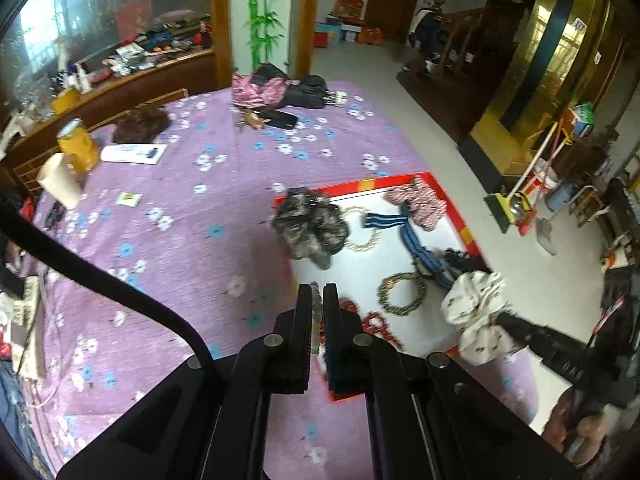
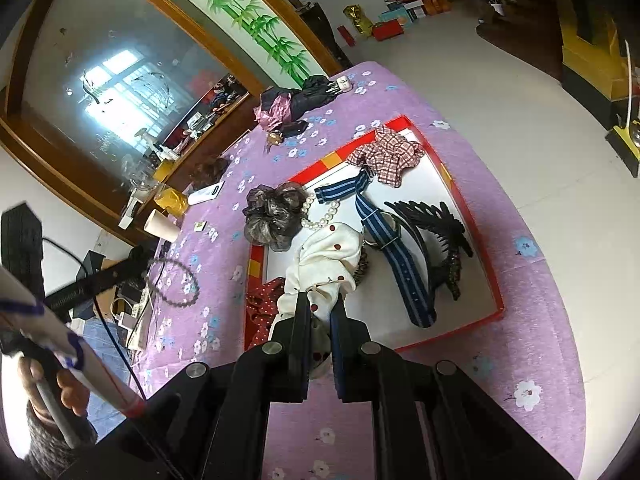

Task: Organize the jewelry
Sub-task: 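Carry the white bead bracelet and polka-dot scrunchie into the red box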

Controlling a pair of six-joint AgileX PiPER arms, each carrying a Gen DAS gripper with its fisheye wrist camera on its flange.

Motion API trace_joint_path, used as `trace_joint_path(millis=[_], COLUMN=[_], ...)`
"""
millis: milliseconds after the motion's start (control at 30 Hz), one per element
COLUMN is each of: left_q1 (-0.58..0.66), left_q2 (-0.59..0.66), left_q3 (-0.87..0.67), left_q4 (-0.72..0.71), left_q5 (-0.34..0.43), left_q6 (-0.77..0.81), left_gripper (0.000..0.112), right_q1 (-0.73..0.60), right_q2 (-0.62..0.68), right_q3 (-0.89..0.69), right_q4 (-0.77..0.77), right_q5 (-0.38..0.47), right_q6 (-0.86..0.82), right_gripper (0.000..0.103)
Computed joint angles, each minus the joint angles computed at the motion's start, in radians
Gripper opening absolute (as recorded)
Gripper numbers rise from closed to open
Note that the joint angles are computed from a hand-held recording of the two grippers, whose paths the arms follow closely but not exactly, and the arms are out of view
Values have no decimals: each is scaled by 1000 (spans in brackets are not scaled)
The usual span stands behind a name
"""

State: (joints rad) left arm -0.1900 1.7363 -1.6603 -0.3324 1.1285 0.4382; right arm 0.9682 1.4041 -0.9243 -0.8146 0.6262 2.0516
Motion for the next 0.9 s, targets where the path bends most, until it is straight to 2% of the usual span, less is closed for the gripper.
trace_joint_path(millis=[67,600,900], left_q1=[-20,-174,-221], left_q2=[38,246,338], left_q3=[-48,-239,-290], left_q4=[0,95,139], left_q5=[23,46,44], left_q6=[-17,-118,-173], left_gripper=[5,5,5], right_q1=[3,5,-45], right_q2=[-2,-14,62], right_q3=[7,54,4], right_q4=[-3,19,100], right_q5=[5,6,-47], right_q6=[7,24,-102], right_gripper=[9,9,9])
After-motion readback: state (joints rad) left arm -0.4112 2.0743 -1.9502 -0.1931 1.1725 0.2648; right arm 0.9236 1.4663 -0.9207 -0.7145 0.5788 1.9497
